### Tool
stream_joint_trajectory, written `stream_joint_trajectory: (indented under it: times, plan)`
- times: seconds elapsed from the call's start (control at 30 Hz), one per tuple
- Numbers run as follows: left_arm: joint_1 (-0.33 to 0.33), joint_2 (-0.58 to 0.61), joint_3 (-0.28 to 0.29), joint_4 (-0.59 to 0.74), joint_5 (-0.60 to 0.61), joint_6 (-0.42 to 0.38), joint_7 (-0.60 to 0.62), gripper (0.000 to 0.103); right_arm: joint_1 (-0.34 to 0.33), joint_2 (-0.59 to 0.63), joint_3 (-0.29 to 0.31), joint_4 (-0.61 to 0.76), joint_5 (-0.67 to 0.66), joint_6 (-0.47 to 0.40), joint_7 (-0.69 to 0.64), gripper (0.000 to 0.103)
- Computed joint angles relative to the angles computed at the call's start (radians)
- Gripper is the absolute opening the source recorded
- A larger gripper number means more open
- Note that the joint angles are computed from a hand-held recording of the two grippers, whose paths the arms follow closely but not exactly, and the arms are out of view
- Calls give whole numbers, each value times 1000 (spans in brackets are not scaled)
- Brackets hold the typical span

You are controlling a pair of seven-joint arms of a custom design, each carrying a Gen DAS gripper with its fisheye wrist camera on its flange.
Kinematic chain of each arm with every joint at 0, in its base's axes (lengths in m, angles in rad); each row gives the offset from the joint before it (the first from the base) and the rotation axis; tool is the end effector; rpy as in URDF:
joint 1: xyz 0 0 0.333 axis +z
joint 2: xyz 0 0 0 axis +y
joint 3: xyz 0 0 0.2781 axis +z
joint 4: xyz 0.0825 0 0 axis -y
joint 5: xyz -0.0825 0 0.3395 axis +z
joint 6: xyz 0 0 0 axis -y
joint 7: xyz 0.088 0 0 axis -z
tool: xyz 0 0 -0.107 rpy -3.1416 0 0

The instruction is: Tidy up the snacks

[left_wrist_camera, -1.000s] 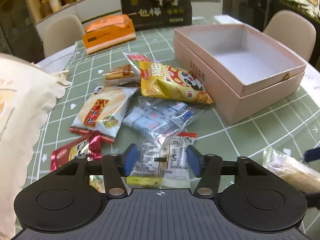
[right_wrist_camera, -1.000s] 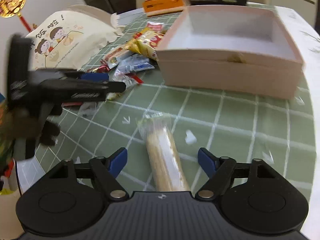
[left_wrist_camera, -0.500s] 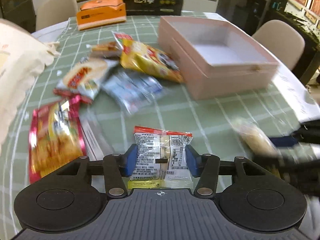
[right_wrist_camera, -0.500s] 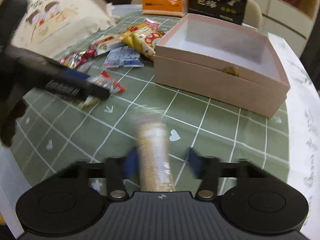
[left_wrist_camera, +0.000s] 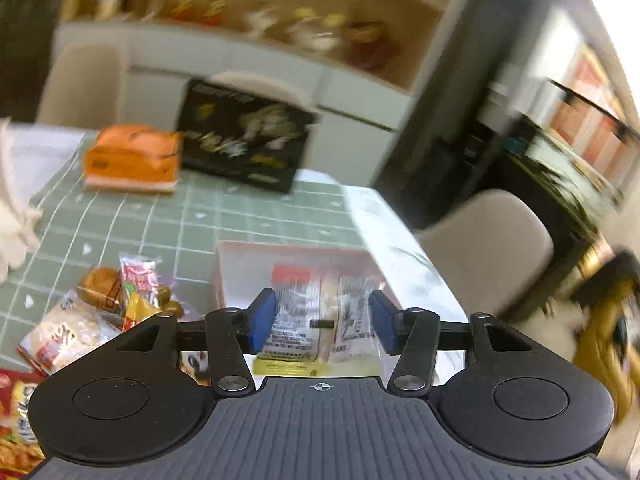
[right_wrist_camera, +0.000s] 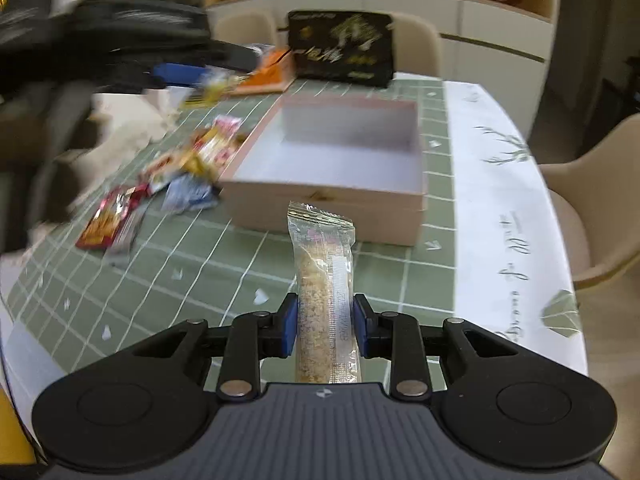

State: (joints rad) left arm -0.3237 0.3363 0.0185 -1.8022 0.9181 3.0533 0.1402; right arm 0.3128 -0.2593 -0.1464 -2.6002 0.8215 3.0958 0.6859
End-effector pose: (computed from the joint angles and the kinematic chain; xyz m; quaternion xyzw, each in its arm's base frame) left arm 0.5743 -0.2474 0.4335 -0.6996 0.5484 -0.4127 0.1989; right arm 0.4333 0.0104 0.4057 -0.7273 0.5745 -0.2255 0.3003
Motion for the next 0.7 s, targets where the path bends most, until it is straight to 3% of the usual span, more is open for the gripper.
stream_joint_trajectory:
  times: [0.03, 0.1, 0.13, 0.23, 0.33, 0.43, 0.47, 0.53, 0.57, 0.63, 0.7]
  plan:
    - [-8, 13, 23, 16, 31, 30, -47, 55, -7, -4, 5, -3, -3, 8, 9, 28]
    - [-76, 19, 139, 26, 161, 122, -194, 55, -16, -12, 9, -11, -14, 32, 23, 28]
    - [-91, 9, 169, 16, 209, 135, -234, 55, -16, -12, 3, -5, -19, 31, 32, 28]
    - [-56, -36, 142, -41, 236, 75, -220, 55, 5, 9, -37, 62, 8, -5, 27, 28]
    - [11, -62, 92, -93, 196, 30, -178, 55, 57, 109, -86, 246, 156, -54, -81, 28]
    - [133, -87, -23, -153, 17, -5, 40, 55, 14, 284, -55, 486, 105, -108, 34, 32]
    - [178, -88, -69, -167, -70, -9, 152, 55, 3, 336, -50, 548, 31, -120, 100, 41]
    - [249, -76, -146, -173, -225, -22, 365, 55, 18, 400, -72, 604, -194, -106, 286, 47]
    - [263, -64, -167, -161, -268, -34, 440, 55, 24, 407, -75, 601, -241, -92, 313, 47]
    - [280, 2, -195, -96, -336, -58, 567, 55, -39, 380, 2, 572, -133, -118, 189, 52]
    - [334, 115, -277, 14, -446, -92, 743, 55, -84, 340, 52, 515, -31, -149, 105, 55]
